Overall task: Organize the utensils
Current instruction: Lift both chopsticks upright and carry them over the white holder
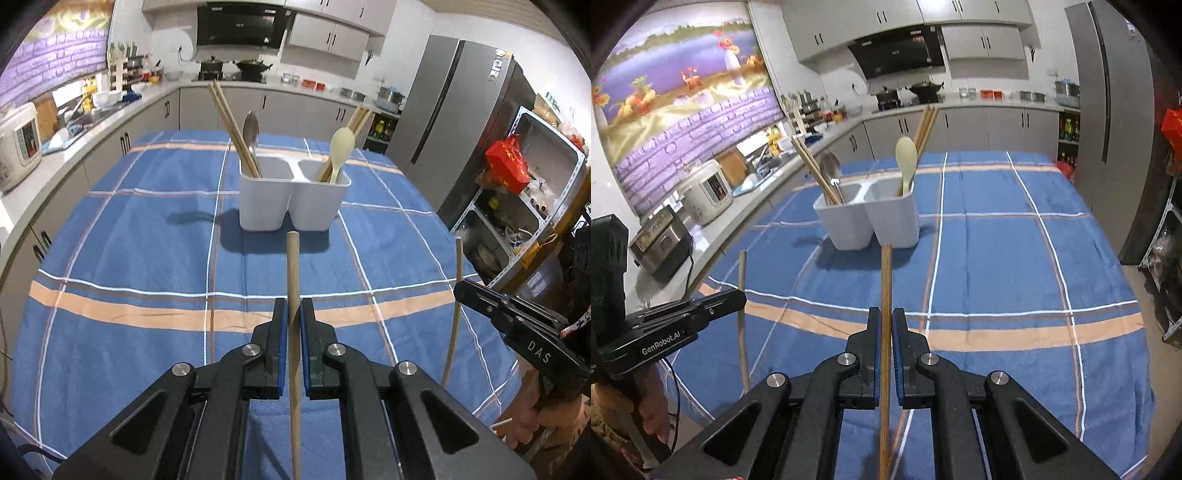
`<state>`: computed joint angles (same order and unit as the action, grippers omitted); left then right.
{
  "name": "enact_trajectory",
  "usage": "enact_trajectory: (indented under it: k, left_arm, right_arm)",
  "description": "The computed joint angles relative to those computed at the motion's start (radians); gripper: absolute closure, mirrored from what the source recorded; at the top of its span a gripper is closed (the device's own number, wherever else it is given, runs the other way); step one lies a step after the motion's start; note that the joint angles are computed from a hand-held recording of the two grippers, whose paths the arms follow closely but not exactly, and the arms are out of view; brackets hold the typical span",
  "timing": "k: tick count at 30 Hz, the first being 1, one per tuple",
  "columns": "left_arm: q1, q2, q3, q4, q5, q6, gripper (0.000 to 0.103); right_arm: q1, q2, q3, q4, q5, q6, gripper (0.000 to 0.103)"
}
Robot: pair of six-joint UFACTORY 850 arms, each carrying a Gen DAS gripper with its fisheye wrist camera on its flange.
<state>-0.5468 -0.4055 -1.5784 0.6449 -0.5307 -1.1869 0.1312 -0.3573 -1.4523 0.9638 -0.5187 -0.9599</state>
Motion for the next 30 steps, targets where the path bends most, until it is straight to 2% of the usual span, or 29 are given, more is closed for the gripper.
enact_trajectory:
  k: [5,12,20,30]
  left_arm:
    - [-0.032,0.024,0.018,0.144,-0.019,-0.108,0.097]
    - [-0.063,0.051,0.031,0.271,-0.039,-0.206,0.097]
    - [-0.067,0.069,0.030,0.324,-0.040,-0.246,0.097]
    - [-0.039,0.090,0.017,0.387,-0.046,-0.269,0.097]
  right_arm:
    - [-0.002,0.032,0.034,0.071,0.016,-0.066,0.098]
    - [-0.004,0.061,0.057,0.139,0.023,-0.143,0.098]
    - [-0.002,0.085,0.050,0.197,0.028,-0.210,0.098]
    - [0.004,0.053,-0.021,0.223,0.020,-0.213,0.098]
